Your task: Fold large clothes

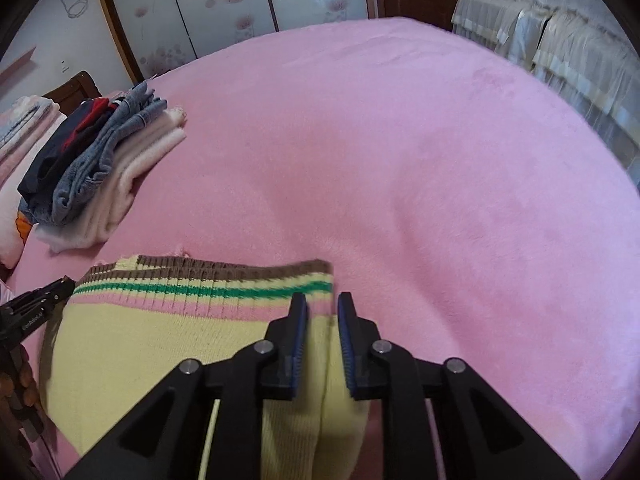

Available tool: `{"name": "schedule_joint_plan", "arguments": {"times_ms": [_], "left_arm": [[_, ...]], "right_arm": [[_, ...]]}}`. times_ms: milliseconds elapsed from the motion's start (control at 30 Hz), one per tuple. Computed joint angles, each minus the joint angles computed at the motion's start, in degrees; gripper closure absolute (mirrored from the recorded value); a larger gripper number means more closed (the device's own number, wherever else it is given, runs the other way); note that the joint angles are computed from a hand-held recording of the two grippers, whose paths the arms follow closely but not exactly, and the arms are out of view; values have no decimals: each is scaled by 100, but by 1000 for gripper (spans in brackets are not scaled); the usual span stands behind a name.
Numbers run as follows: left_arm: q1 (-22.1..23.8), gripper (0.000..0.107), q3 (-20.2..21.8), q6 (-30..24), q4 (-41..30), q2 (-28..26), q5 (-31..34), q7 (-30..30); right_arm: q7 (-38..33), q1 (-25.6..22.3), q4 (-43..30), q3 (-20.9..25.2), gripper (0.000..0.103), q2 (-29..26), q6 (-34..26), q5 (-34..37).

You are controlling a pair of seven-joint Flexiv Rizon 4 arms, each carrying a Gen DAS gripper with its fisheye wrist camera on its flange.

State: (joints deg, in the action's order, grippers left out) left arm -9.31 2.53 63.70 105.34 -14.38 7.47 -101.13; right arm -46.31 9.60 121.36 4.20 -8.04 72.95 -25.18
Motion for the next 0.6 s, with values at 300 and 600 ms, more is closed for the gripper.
{"name": "schedule_joint_plan", "arguments": {"times_ms": [300,600], "left_arm": [[-174,68,-336,1268,1932,1369,-446,-687],[155,68,-230,1228,2740,1746,371,-1594]], "right_arm": [[542,197,1058,588,87,1052,707,-747],[2449,-220,1824,584,91,1331,134,-3664]]}}
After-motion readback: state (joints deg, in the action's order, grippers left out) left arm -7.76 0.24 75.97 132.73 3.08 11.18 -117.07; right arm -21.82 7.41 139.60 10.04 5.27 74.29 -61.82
